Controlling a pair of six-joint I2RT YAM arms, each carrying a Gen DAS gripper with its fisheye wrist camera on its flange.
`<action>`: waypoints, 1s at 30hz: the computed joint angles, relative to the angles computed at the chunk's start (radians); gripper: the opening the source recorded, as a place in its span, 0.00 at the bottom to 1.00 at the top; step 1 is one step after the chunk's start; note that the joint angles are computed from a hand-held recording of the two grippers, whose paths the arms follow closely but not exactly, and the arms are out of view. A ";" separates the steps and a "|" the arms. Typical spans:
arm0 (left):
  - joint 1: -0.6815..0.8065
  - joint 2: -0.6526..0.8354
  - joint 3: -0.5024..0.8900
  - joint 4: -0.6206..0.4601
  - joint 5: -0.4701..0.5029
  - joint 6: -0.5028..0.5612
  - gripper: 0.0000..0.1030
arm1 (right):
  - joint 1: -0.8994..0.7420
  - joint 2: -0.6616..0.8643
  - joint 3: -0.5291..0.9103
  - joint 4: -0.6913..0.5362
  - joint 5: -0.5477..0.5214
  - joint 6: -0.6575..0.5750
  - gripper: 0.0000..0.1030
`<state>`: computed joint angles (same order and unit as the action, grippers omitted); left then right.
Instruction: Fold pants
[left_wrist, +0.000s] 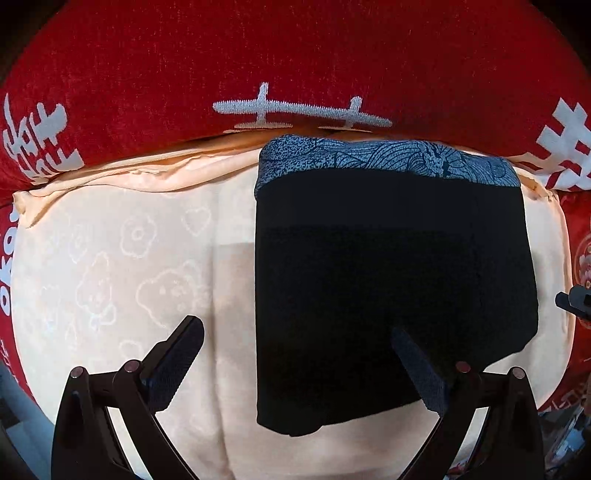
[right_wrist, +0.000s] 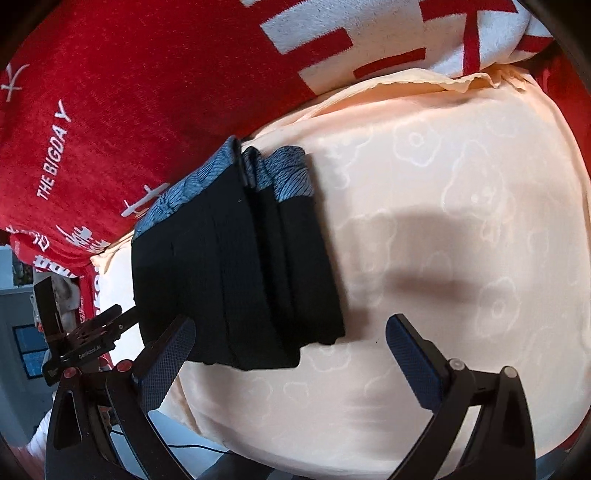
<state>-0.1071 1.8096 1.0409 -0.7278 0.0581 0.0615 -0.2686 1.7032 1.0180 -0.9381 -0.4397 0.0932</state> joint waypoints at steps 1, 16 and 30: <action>-0.003 0.002 0.006 -0.004 -0.002 -0.003 0.99 | -0.003 0.014 0.011 -0.003 0.000 -0.009 1.00; 0.043 0.063 0.072 -0.032 0.093 0.031 0.99 | -0.039 0.126 0.063 -0.028 -0.031 -0.111 1.00; 0.208 0.259 0.196 -0.087 0.346 0.267 0.99 | -0.053 0.376 0.177 -0.013 -0.209 -0.278 1.00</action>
<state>0.1013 2.0687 1.2370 -0.8146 0.4044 0.3285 -0.3219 2.0788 1.1949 -0.9507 -0.6488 -0.1847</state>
